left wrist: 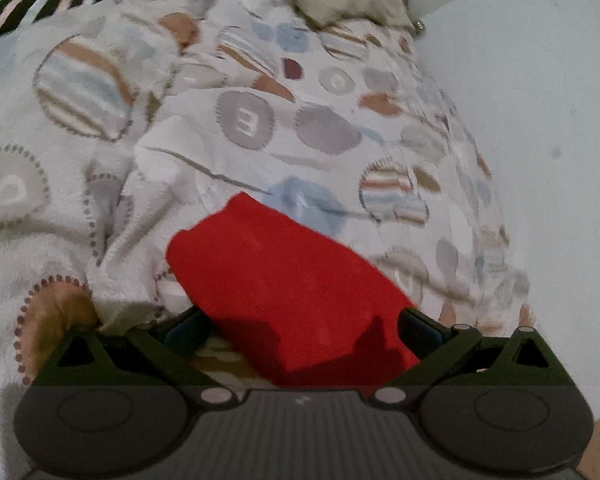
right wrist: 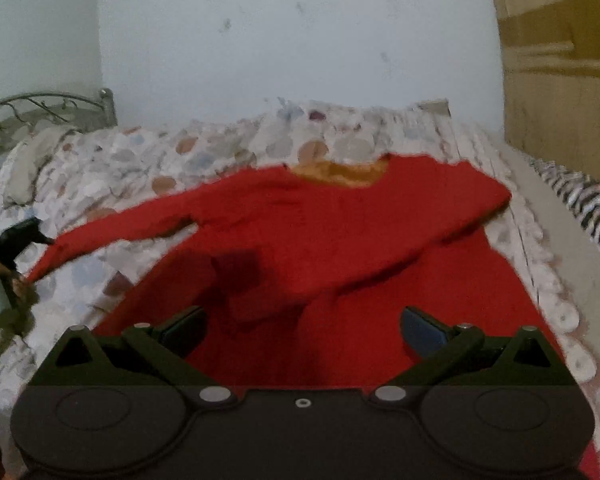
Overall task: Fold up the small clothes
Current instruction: 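Grasp the other sleeve end with the left gripper and lift it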
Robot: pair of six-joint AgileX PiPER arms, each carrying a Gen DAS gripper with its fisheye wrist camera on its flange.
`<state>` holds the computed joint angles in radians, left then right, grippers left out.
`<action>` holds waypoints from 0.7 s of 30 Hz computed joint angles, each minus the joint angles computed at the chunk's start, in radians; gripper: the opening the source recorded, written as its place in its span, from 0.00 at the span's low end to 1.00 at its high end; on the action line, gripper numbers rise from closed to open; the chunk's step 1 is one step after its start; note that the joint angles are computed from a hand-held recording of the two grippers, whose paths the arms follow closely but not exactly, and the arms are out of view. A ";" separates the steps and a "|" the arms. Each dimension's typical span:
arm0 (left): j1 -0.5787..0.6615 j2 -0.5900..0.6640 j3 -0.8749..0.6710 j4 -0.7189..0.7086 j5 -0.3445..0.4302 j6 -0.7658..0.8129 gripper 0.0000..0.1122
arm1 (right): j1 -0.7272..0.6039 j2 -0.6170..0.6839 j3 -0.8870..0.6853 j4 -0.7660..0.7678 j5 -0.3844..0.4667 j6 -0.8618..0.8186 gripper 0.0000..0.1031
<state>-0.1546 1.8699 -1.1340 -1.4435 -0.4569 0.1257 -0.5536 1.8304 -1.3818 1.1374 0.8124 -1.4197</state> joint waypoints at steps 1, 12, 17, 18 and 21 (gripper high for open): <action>-0.007 -0.003 0.013 0.029 -0.028 -0.067 0.89 | 0.001 0.013 -0.012 -0.026 -0.001 0.047 1.00; -0.023 0.004 0.059 0.012 -0.161 -0.183 0.12 | -0.021 0.041 -0.031 -0.035 0.027 0.128 1.00; -0.100 -0.020 -0.026 0.016 -0.307 0.178 0.10 | -0.035 0.045 -0.028 -0.003 0.044 0.116 1.00; -0.114 -0.028 -0.045 0.035 -0.321 0.225 0.10 | -0.037 0.042 -0.022 0.007 0.043 0.106 1.00; -0.173 -0.047 -0.128 0.114 -0.361 0.398 0.10 | -0.039 0.037 -0.008 0.025 0.036 0.085 1.00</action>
